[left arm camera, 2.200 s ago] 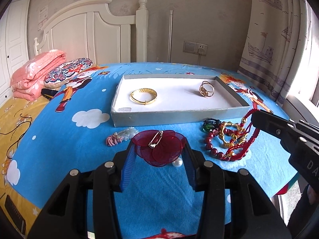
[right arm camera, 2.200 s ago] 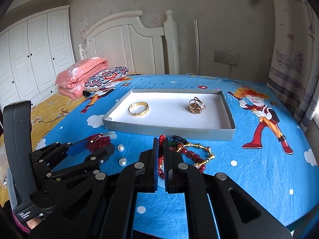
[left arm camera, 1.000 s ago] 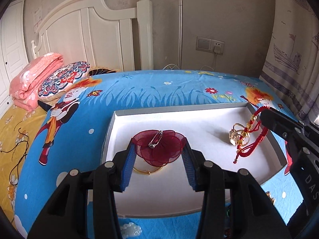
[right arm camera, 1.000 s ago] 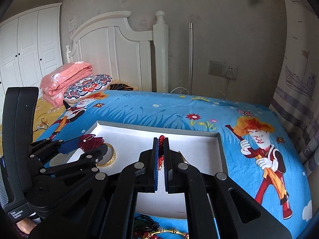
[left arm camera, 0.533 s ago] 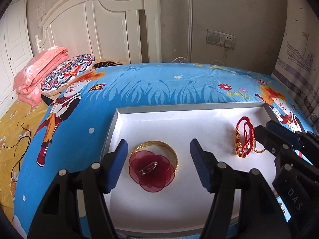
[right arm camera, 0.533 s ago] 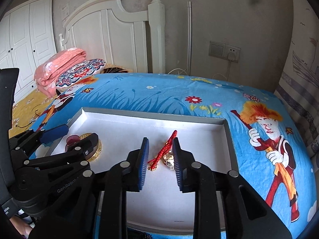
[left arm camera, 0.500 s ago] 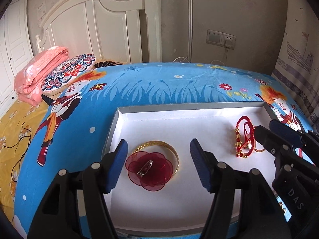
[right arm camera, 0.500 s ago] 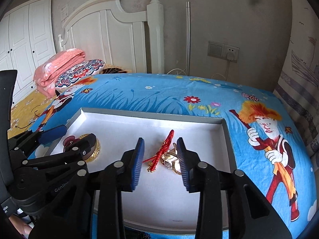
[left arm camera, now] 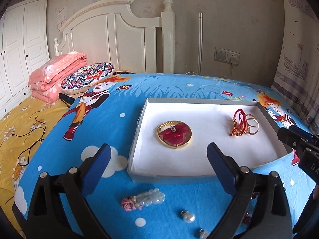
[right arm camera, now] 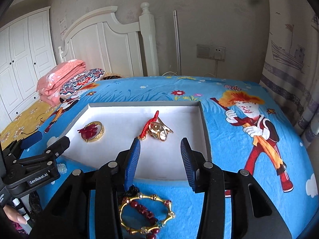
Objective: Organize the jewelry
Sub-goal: 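Grasp the gold bamboo-link bracelet with the right gripper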
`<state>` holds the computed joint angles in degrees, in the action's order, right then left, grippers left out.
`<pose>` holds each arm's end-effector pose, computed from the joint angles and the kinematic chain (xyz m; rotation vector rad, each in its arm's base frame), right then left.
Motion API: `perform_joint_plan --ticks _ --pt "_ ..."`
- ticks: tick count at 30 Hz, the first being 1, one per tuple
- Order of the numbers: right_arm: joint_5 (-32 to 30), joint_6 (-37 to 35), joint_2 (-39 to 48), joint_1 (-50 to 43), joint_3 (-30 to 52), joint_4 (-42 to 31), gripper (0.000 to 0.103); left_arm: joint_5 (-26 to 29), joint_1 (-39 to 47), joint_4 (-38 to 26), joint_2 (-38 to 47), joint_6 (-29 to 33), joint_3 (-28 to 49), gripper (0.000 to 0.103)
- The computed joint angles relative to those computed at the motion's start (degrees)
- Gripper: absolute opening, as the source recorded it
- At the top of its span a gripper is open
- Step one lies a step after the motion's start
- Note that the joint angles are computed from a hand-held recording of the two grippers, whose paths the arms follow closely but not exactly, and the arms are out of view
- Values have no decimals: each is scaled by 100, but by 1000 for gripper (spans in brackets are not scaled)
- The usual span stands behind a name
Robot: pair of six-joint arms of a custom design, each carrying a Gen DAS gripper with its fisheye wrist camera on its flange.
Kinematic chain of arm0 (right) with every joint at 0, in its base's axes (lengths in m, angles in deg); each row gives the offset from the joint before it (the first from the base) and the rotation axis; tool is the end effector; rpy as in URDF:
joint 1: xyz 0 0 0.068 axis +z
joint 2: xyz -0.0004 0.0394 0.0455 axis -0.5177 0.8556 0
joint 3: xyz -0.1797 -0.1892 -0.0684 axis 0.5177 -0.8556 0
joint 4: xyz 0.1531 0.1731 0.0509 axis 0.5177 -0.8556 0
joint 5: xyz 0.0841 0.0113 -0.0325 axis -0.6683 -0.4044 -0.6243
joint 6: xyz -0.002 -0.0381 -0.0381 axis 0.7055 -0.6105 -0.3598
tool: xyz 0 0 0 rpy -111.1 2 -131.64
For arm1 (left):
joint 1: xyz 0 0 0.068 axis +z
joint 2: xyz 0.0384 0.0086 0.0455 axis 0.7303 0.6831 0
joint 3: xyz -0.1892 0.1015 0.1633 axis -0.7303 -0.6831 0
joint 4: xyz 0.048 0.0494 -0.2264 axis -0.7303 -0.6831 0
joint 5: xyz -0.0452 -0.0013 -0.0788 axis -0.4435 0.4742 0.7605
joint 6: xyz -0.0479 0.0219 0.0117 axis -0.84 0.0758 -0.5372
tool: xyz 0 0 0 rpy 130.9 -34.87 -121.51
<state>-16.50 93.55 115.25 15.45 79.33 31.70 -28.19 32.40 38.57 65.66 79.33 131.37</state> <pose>0.2451 0.2222 0.2007 0.4175 2.1408 -0.0750 0.3662 -0.0987 0.2069 0.4550 2.1405 -0.1942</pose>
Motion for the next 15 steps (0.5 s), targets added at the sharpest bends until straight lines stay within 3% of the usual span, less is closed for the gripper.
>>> perform_joint_plan --ticks 8,15 --pt "229 1453 -142 851 -651 -394 41 223 275 505 -632 185 -1139 94" --pt "127 1813 14 1104 -921 -151 41 683 437 673 -573 197 -1278 95"
